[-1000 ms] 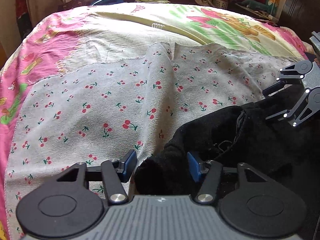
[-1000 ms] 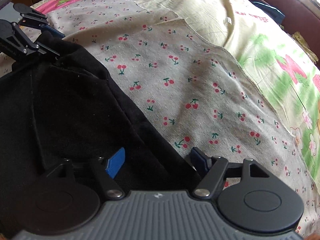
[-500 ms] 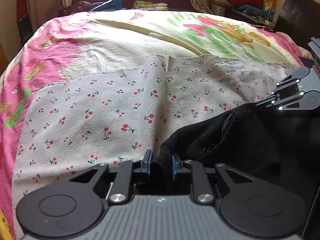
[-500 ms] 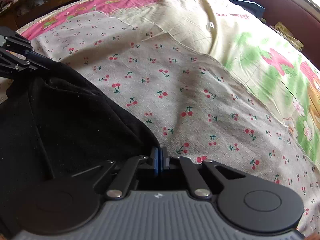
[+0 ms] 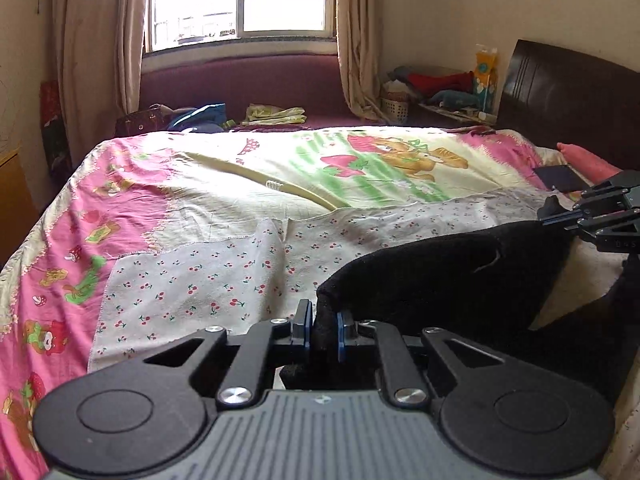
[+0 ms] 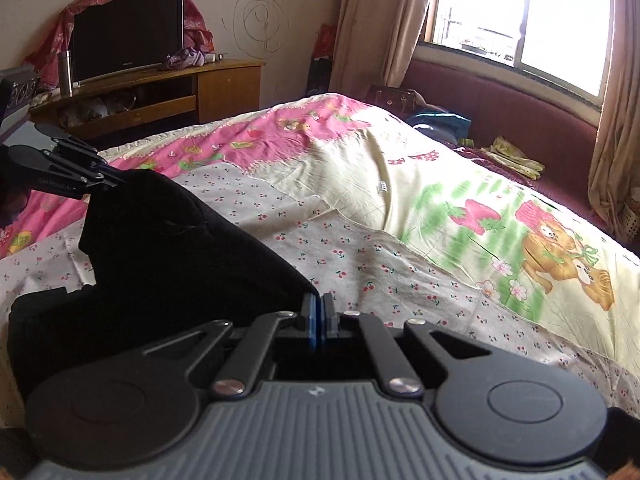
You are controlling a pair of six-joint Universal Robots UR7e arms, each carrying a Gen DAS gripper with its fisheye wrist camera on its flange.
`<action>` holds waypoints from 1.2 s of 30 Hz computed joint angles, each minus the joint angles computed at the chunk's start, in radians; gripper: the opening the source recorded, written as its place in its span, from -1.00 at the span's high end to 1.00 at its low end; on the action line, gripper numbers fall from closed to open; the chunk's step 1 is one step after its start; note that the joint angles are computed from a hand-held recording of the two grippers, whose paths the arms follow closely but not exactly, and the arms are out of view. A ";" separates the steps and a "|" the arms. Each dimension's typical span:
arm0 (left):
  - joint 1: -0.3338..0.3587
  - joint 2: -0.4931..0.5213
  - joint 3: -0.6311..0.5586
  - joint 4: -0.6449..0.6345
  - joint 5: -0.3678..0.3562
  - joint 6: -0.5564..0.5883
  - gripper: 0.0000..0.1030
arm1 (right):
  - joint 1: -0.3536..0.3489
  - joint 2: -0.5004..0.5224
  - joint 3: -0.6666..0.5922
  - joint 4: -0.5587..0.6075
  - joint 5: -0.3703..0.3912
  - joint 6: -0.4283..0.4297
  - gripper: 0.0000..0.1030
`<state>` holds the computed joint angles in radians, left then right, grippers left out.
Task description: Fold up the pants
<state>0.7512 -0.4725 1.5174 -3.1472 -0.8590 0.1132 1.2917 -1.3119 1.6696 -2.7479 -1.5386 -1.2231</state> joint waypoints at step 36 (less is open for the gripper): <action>-0.103 -0.112 0.419 -0.437 -0.009 0.128 0.38 | 0.169 -0.011 0.483 -0.469 -0.078 0.160 0.79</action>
<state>0.6481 -0.5842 1.9362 -3.5845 -0.8679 0.2411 1.4606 -1.3225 2.1527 -3.2173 -1.6170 -1.0626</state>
